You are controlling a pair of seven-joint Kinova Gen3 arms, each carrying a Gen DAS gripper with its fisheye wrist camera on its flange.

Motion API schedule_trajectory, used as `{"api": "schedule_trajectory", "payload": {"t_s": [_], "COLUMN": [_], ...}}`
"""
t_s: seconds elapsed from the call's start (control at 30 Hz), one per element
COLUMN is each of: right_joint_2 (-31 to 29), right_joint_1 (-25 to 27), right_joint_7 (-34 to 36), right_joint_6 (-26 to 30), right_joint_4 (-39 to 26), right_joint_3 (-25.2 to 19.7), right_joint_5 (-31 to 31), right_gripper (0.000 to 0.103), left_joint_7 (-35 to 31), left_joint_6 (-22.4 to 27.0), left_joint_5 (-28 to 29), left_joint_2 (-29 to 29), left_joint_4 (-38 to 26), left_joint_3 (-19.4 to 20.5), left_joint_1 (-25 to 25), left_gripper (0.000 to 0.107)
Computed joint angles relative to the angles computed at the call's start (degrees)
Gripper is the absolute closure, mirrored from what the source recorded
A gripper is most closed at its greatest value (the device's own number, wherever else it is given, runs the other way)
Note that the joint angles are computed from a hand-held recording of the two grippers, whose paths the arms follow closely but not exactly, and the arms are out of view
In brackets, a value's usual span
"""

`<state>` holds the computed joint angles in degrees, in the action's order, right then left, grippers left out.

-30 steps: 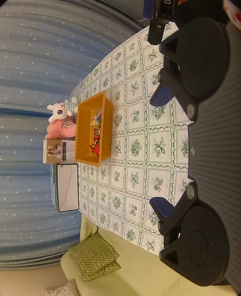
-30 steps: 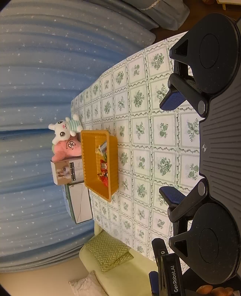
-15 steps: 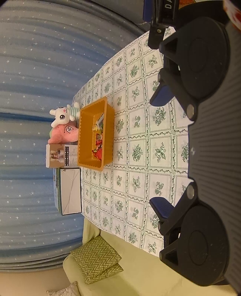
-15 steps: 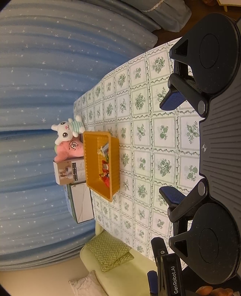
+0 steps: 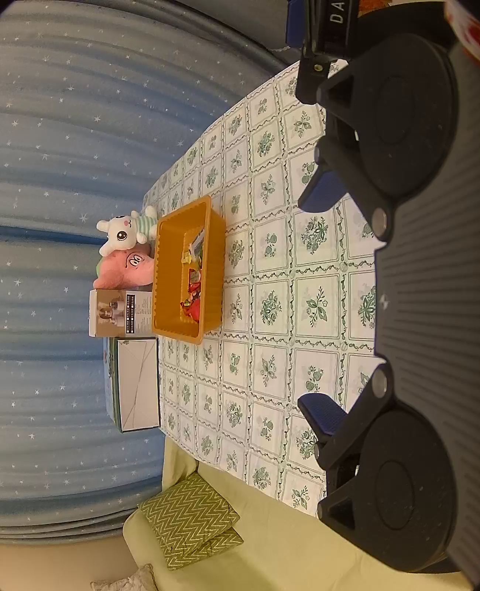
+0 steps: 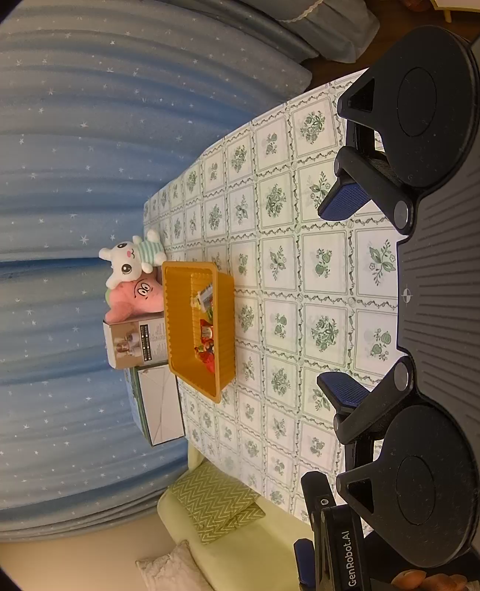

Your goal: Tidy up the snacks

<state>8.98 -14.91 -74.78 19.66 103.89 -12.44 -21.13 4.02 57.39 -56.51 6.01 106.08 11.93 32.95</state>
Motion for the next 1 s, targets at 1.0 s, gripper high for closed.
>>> {"api": "schedule_trajectory", "payload": {"t_s": [1.0], "right_joint_2": [0.0], "right_joint_1": [-0.1], "right_joint_7": [-0.1], "right_joint_6": [0.0], "right_joint_4": [0.0], "right_joint_3": [0.1], "right_joint_5": [-0.2], "right_gripper": [0.015], "left_joint_7": [0.0], "left_joint_6": [0.0], "left_joint_5": [0.1], "left_joint_2": [0.4], "left_joint_4": [-0.4], "left_joint_3": [-0.2], "left_joint_1": [0.2], "left_gripper": [0.004]}}
